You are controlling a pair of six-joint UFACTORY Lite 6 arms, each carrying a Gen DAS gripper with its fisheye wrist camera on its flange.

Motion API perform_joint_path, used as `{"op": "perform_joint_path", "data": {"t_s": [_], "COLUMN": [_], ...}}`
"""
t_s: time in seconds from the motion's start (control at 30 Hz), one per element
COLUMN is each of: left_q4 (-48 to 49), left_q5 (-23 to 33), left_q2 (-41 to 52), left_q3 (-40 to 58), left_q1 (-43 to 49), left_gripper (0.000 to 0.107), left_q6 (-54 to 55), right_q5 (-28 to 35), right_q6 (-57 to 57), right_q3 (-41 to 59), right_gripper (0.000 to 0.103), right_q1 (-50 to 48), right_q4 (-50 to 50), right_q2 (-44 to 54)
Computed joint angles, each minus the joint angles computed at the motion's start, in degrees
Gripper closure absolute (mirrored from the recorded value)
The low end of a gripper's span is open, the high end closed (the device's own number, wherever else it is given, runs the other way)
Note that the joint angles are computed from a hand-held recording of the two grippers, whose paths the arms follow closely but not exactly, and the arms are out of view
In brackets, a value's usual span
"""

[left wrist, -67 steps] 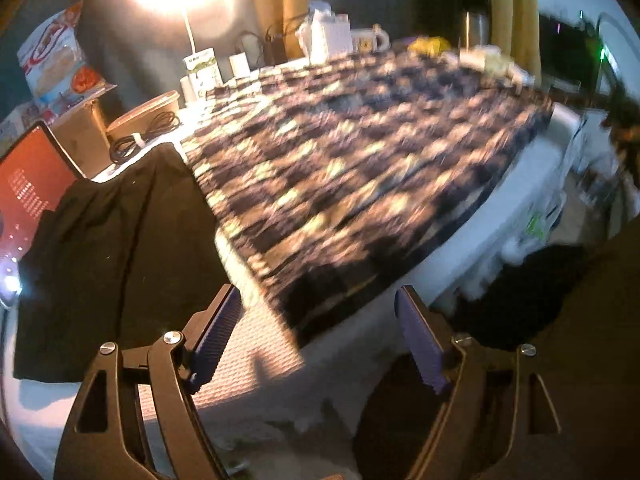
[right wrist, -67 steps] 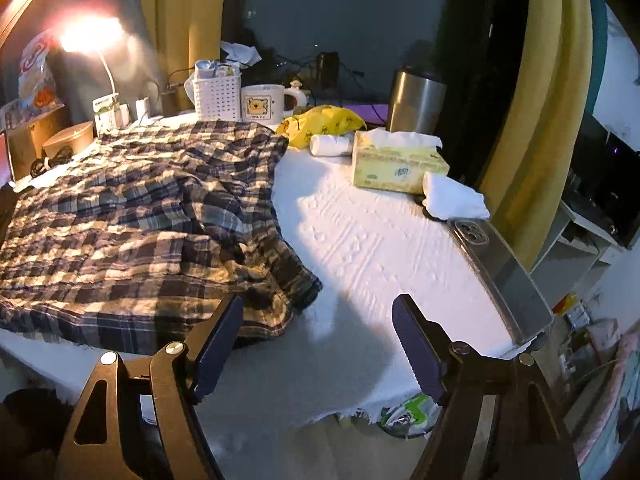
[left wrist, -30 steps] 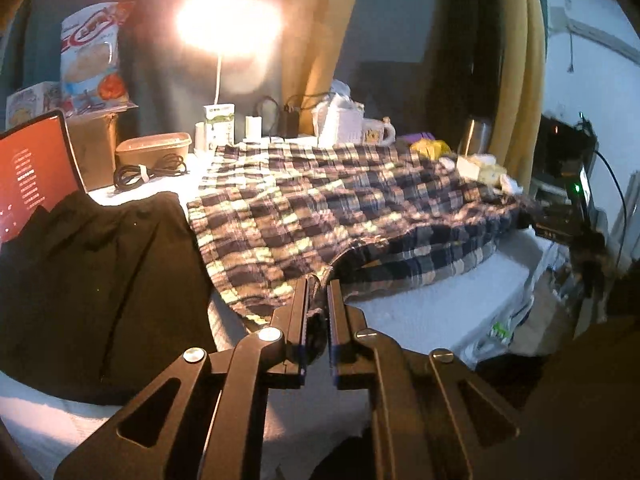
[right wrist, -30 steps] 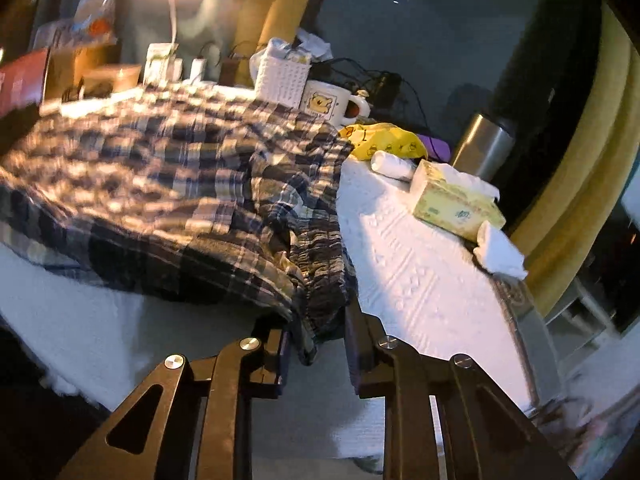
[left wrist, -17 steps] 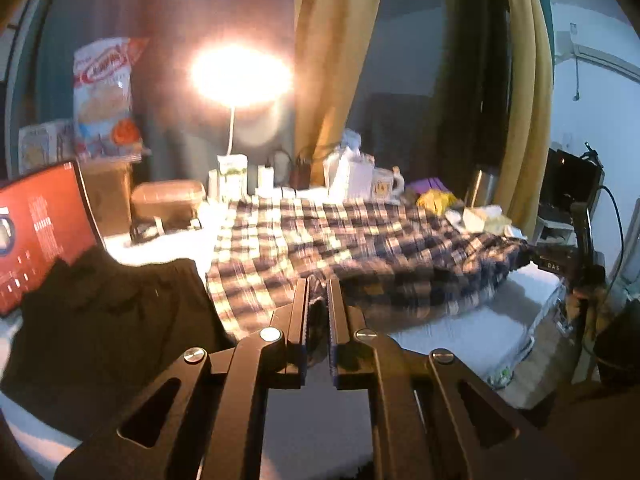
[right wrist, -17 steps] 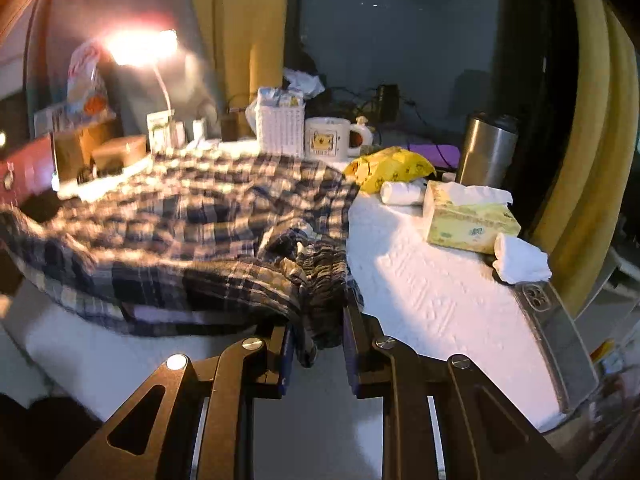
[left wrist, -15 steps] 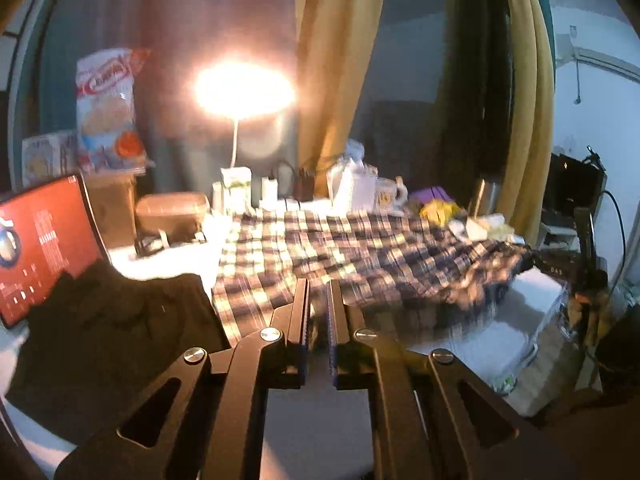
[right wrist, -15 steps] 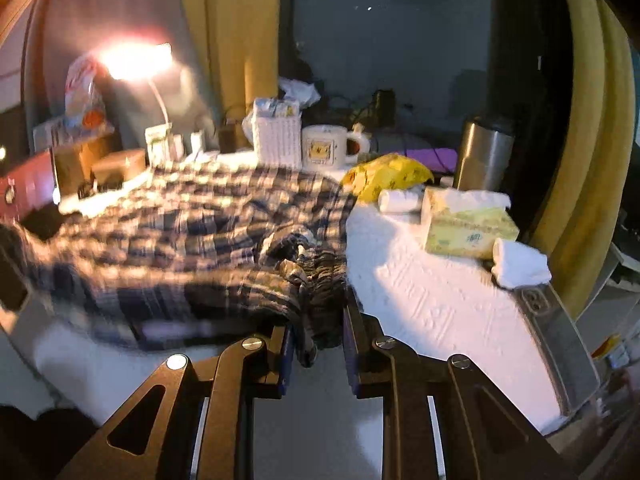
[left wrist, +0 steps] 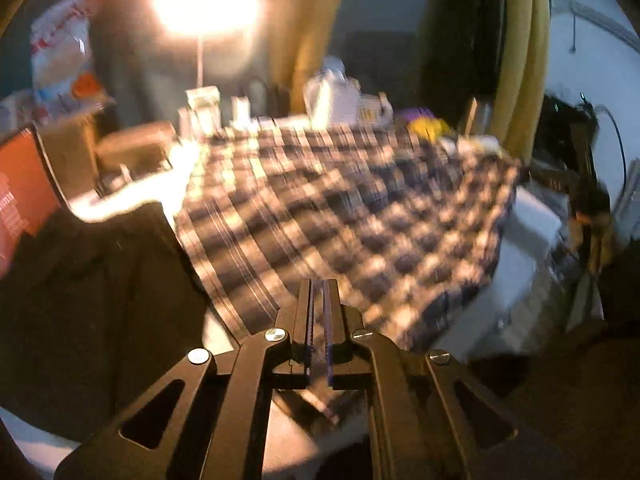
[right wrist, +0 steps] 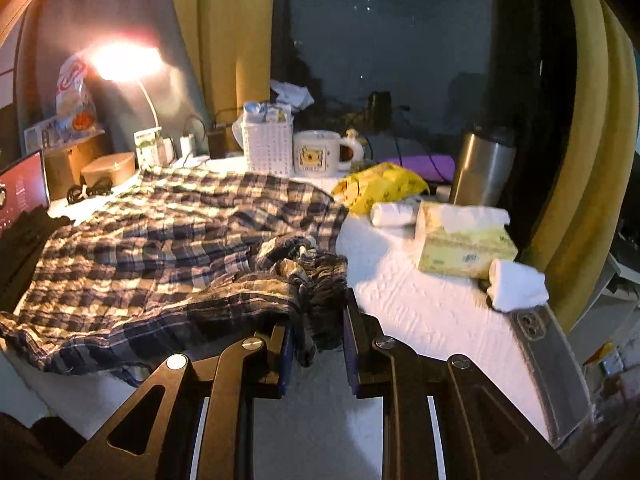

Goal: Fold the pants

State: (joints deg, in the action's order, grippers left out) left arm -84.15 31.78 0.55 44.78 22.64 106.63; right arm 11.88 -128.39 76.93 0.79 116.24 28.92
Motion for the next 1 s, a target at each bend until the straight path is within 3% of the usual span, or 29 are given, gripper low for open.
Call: {"op": "perform_joint_path", "data": {"t_s": [0.07, 0.1, 0.13, 0.3, 0.47, 0.57, 0.63, 0.67, 0.73, 0.8, 1.0], "left_q4": [0.69, 0.93, 0.16, 2.66, -1.03, -7.66, -7.39, -6.48, -4.89, -5.64, -6.49], "left_q5": [0.79, 1.22, 1.76, 4.06, -0.74, -2.37, 0.0, -0.08, -0.08, -1.32, 0.79], "left_q2": [-0.13, -0.39, -1.05, -0.51, 3.51, 4.26, 4.86, 5.16, 5.05, 3.44, -4.28], "left_q3": [-1.55, -2.43, -3.63, -5.27, -5.76, -7.53, -7.06, -6.29, -5.75, -6.55, -7.86], "left_q1": [0.07, 0.2, 0.51, 1.17, -1.09, -1.69, -0.56, -0.54, -0.43, -0.98, -0.18], "left_gripper": [0.057, 0.027, 0.021, 0.021, 0.021, 0.028, 0.056, 0.062, 0.089, 0.101, 0.103], "left_q6": [0.62, 1.0, 2.39, 5.59, 13.85, 23.92, 23.81, 22.17, 20.11, 20.36, 16.96], "right_q5": [-0.61, -0.78, -0.78, -0.39, 0.24, 0.09, -0.11, -0.18, -0.37, 0.11, -0.23], "right_q6": [-3.29, -5.18, -6.52, -13.95, -20.43, -21.34, -21.91, -22.0, -22.14, -21.31, -18.61], "right_q3": [-1.21, -1.85, -2.71, -6.81, -10.61, -11.28, -11.5, -11.47, -11.26, -11.14, -9.71], "right_gripper": [0.082, 0.082, 0.082, 0.082, 0.082, 0.082, 0.082, 0.082, 0.082, 0.082, 0.082], "right_q1": [0.22, 0.26, 0.19, 0.1, 0.07, -0.04, 0.11, 0.15, 0.41, 0.2, 0.69], "right_q4": [2.83, 4.62, 6.03, 13.97, 20.84, 21.63, 22.14, 22.19, 22.27, 21.11, 18.46], "right_q2": [-0.32, -0.56, -0.87, -2.49, -4.29, -4.63, -4.73, -4.69, -4.69, -4.6, -4.97]}}
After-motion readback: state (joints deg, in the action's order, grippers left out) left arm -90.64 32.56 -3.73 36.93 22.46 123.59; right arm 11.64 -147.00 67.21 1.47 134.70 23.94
